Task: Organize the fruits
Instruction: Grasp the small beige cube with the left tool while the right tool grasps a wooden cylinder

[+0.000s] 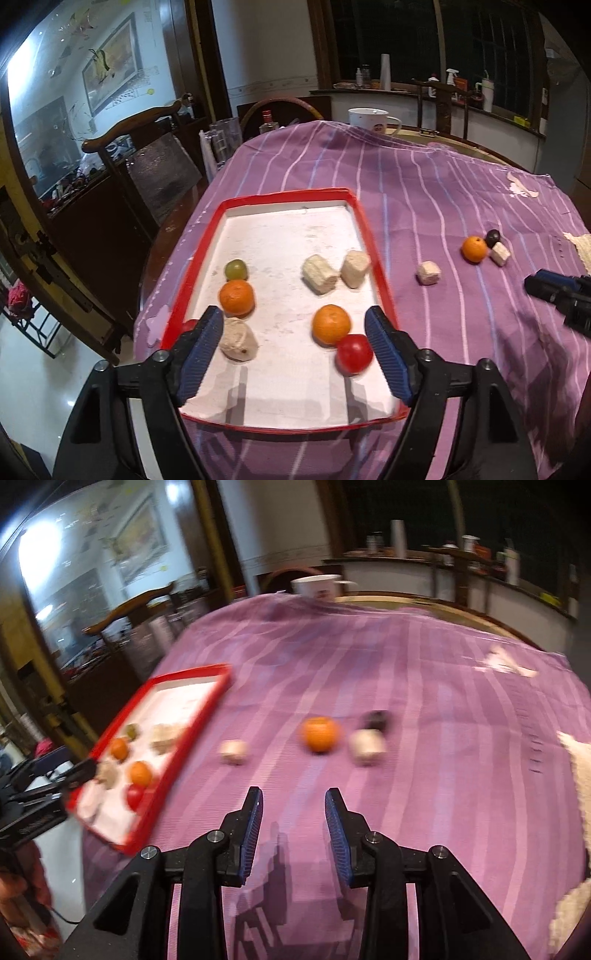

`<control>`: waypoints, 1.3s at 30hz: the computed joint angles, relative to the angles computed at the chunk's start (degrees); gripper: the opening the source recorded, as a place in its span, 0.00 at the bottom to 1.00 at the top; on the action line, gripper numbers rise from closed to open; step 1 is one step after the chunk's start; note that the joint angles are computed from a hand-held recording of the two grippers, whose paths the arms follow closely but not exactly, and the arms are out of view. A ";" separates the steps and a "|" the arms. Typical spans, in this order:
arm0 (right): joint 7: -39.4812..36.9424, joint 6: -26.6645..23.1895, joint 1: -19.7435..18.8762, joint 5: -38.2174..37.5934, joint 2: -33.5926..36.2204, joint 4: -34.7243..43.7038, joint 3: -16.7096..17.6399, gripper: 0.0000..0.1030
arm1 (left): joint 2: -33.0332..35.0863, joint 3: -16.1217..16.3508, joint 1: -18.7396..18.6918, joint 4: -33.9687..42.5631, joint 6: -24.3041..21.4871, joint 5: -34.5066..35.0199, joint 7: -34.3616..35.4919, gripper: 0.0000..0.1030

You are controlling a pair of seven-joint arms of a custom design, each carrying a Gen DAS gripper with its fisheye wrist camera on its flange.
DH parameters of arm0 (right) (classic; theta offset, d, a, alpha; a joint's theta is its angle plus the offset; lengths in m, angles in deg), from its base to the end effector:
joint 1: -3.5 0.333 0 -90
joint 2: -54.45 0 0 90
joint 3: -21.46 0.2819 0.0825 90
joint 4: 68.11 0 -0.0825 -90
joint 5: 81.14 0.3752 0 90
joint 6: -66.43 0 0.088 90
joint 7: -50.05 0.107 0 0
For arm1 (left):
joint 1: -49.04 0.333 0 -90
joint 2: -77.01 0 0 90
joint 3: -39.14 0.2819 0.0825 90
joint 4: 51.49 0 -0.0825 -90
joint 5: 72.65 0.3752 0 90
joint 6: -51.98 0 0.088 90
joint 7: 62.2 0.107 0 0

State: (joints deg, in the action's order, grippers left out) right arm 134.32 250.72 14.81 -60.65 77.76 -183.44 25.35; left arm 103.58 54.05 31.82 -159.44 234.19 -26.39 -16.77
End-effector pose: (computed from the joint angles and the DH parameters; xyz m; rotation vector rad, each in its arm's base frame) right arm 0.6180 0.1300 0.3159 -1.6866 1.7192 -0.5063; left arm 0.6381 -0.1080 0.3179 -1.5664 1.8382 -0.6957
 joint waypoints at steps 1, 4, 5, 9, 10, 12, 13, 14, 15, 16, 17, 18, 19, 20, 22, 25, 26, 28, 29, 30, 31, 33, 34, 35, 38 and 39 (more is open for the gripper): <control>0.73 -0.06 1.09 0.05 -0.56 -0.70 -2.02 0.37 | 0.01 -1.51 1.00 0.06 -0.31 -0.66 0.95 0.78; 1.53 0.03 -0.63 0.85 -1.84 -2.37 -2.74 0.37 | 0.46 -8.31 5.47 0.75 -1.66 -4.01 6.21 0.78; 1.46 -0.15 -2.13 1.27 -1.89 -2.35 -1.94 0.37 | 0.70 -10.87 7.02 0.99 -2.14 -5.39 8.56 0.78; 0.07 -1.93 -6.54 2.22 0.14 0.86 1.66 0.38 | 1.96 -20.37 12.91 1.71 -3.65 -11.44 18.54 0.78; -0.20 -2.50 -6.82 2.34 0.86 1.88 1.85 0.38 | 2.24 -22.14 13.99 1.88 -4.22 -12.91 20.53 0.78; -1.23 -4.32 -8.40 3.05 3.16 5.12 3.51 0.38 | 3.50 -25.66 15.88 3.17 -5.95 -15.94 24.58 0.78; -2.03 -5.37 -9.39 3.61 4.59 7.11 4.67 0.38 | 4.00 -26.28 15.98 3.77 -6.45 -16.98 25.86 0.78; -2.53 -5.80 -9.56 4.05 5.28 8.01 4.96 0.38 | 4.84 -26.83 15.88 4.88 -7.04 -17.93 27.19 0.78; -2.50 -6.60 -8.88 4.00 6.65 9.90 4.34 0.38 | 5.48 -26.93 15.57 5.70 -7.29 -18.67 28.22 0.78; -2.07 -7.25 -7.65 3.63 7.93 11.61 3.12 0.38 | 6.24 -26.68 14.97 6.71 -7.49 -19.25 29.04 0.78; -2.02 -7.66 -7.08 3.46 8.69 12.60 2.53 0.38 | 7.17 -25.89 13.87 8.02 -7.64 -19.58 29.55 0.78; -1.80 -8.41 -6.19 2.95 9.87 14.20 1.66 0.38 | 7.94 -25.23 12.98 9.18 -7.95 -20.05 30.07 0.78; -1.63 -8.60 -5.65 2.77 10.31 14.69 1.19 0.38 | 9.21 -25.15 12.42 11.09 -8.95 -20.87 30.99 0.78; -1.06 -9.04 -4.66 2.25 11.05 15.67 0.13 0.38 | 10.16 -25.92 12.80 12.46 -9.81 -22.07 32.51 0.78; -0.34 -9.20 -3.50 1.44 12.19 16.92 -1.07 0.38 | 12.71 -28.38 14.14 15.99 -11.94 -24.91 36.34 0.78; 0.59 -9.68 -2.59 0.50 13.44 18.36 -2.26 0.38 | 17.25 -28.81 13.19 23.17 -16.58 -27.80 40.07 0.78; 0.91 -9.89 -2.47 0.26 13.82 18.81 -2.50 0.38 | 19.26 -28.57 12.40 26.62 -19.41 -28.79 40.99 0.78; 1.38 -10.29 -2.37 -0.20 14.43 19.69 -2.79 0.38 | 22.39 -28.56 11.51 31.91 -23.57 -30.98 43.00 0.78; 1.75 -10.32 -1.98 -0.62 14.69 20.07 -3.28 0.38 | 24.45 -28.84 11.26 35.26 -25.91 -32.30 44.23 0.78; 2.02 -10.43 -1.74 -0.99 14.86 20.35 -3.61 0.38 | 25.51 -28.41 10.68 37.13 -27.21 -33.17 44.60 0.78; 2.20 -10.61 -1.53 -1.42 15.05 20.74 -3.89 0.38 | 26.42 -27.78 10.01 38.73 -27.94 -33.67 44.78 0.78; 2.47 -10.76 -1.10 -2.23 15.42 21.32 -4.32 0.38 | 28.21 -26.77 8.78 42.12 -29.89 -34.25 45.34 0.77; 2.64 -10.89 -0.94 -2.57 15.59 21.59 -4.54 0.38 | 28.89 -26.70 8.60 43.30 -30.62 -34.88 45.54 0.75; 2.87 -10.96 -0.66 -2.96 15.72 21.77 -4.86 0.38 | 29.06 -26.71 8.62 43.58 -30.82 -35.40 45.87 0.68; 2.97 -10.78 -0.24 -4.03 16.13 22.18 -5.28 0.38 | 30.08 -26.04 8.00 44.94 -32.05 -35.82 46.78 0.39; 2.85 -10.73 -0.21 -4.33 16.29 22.29 -5.28 0.38 | 29.61 -25.96 8.06 43.87 -30.80 -35.87 46.99 0.32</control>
